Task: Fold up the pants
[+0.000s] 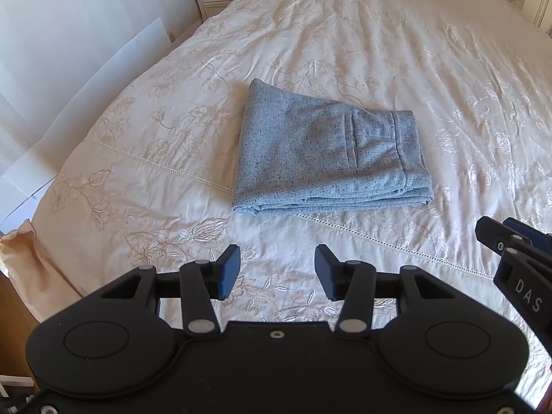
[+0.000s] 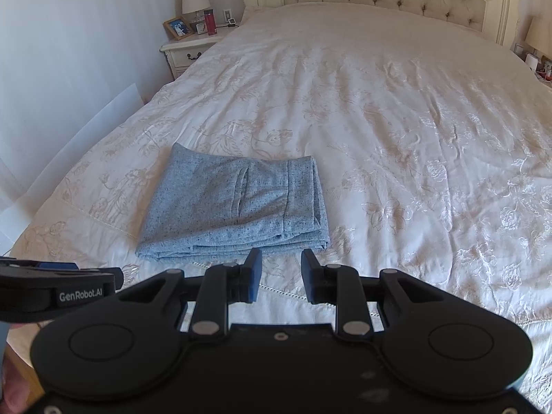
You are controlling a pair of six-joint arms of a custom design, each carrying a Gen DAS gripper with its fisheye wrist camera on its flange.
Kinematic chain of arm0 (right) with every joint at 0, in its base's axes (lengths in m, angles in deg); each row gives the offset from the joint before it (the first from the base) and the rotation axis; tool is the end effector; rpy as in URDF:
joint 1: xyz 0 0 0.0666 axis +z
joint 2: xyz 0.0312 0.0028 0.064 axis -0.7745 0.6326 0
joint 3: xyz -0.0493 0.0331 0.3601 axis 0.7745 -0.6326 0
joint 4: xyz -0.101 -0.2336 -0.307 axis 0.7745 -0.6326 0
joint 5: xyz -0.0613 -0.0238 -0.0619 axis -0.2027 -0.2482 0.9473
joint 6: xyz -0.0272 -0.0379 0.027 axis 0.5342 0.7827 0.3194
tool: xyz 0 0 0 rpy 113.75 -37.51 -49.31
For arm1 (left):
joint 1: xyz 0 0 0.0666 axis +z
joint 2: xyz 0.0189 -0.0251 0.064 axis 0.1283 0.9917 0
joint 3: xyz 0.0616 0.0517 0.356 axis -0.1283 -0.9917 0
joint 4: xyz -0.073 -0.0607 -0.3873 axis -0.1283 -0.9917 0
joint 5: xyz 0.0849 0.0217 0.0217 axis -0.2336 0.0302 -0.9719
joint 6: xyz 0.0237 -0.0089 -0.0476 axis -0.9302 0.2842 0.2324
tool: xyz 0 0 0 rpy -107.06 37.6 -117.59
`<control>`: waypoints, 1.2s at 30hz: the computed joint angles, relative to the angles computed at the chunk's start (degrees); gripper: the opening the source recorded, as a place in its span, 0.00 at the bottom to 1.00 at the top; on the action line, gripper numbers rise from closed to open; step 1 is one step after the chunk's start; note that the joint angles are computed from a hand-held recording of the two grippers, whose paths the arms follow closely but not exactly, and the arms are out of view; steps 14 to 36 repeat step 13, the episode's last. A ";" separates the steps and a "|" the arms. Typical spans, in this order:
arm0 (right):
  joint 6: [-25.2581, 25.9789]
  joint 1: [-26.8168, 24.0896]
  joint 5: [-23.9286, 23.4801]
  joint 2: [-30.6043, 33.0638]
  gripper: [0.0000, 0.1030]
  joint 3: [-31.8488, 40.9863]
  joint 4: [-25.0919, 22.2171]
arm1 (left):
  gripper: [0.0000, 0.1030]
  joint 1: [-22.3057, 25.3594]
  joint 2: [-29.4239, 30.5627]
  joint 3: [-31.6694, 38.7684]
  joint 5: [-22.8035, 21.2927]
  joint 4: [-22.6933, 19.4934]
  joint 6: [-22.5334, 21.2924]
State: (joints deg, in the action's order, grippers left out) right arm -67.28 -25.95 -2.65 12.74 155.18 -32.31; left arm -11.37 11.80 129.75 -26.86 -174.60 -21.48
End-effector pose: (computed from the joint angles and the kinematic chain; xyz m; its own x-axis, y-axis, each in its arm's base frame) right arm 0.4960 0.2274 0.4917 -0.7888 -0.0670 -0.6110 -0.1932 0.9707 0.1430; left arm 0.5305 -0.1691 0.4907 -0.8881 -0.1623 -0.4300 -0.2238 0.9699 0.0961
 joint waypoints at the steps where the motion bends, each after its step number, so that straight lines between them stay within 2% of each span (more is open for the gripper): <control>1: -0.05 -0.03 0.00 -0.09 0.26 -0.01 -0.11 | 0.54 -0.16 0.00 0.05 -0.14 -0.12 0.09; 13: 1.34 -1.20 -1.75 -1.86 0.26 -1.82 0.18 | 0.54 -2.32 -0.02 0.73 -1.78 -1.20 2.21; 36: 1.34 -1.20 -1.75 -1.86 0.26 -1.82 0.18 | 0.54 -2.32 -0.02 0.73 -1.78 -1.20 2.21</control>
